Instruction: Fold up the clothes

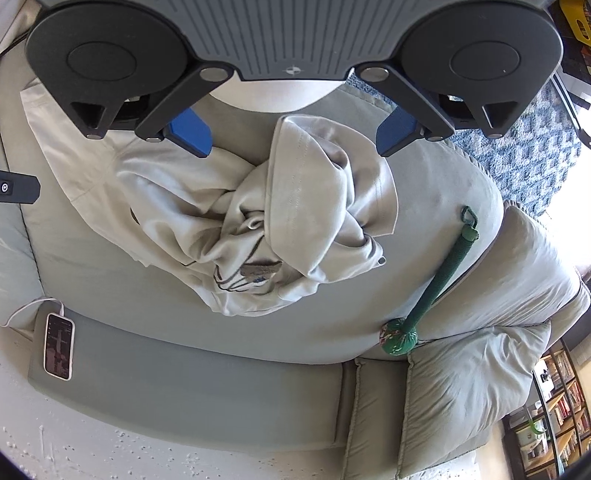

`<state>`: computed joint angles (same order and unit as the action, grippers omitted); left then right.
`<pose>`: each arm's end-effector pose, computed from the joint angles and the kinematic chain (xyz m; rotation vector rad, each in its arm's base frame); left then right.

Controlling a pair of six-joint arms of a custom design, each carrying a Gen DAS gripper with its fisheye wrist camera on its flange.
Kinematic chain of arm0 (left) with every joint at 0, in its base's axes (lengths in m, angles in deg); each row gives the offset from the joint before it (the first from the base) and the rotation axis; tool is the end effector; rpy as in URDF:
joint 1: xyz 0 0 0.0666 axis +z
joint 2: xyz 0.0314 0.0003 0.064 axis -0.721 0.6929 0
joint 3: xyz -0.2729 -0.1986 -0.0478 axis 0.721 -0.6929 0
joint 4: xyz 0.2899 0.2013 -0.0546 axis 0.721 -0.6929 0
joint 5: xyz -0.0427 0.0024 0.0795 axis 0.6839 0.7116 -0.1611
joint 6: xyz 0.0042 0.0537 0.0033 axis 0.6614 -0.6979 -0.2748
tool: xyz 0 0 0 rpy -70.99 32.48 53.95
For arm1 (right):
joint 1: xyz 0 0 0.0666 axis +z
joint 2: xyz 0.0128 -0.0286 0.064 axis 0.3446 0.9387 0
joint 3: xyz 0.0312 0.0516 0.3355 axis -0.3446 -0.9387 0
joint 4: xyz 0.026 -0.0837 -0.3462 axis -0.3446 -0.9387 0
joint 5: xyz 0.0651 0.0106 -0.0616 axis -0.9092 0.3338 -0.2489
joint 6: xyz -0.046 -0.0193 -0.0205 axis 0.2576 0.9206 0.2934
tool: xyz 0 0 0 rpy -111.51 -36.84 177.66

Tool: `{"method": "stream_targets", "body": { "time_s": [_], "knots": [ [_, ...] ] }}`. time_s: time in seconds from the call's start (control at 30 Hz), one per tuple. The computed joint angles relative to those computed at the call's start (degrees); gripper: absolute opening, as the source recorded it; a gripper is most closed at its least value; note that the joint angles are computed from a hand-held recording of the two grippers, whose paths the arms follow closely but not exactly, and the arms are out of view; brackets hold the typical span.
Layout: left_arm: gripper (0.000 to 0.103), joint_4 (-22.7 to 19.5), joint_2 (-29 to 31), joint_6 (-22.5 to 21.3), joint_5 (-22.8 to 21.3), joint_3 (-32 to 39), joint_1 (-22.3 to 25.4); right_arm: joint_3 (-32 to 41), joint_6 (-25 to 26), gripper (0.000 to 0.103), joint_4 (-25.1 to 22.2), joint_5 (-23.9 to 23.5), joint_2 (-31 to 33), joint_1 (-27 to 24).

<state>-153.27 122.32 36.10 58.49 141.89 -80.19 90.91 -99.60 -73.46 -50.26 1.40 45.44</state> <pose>0.4761 -0.3109 0.4148 0.3640 2.4222 -0.0155 0.4059 0.1763 0.4237 0.5714 2.4294 -0.0025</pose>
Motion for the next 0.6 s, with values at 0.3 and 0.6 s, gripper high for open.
{"method": "stream_targets", "body": {
  "time_s": [0.3,0.6],
  "knots": [
    [0.075,1.9,2.9,-0.8,5.6,2.8,2.0,-7.3,5.2,0.061,13.8,-7.0,3.2,-11.0],
    [0.075,5.8,5.0,-0.1,15.1,5.4,0.3,-15.3,10.2,0.020,19.8,-13.8,2.2,-13.2]
  ]
}}
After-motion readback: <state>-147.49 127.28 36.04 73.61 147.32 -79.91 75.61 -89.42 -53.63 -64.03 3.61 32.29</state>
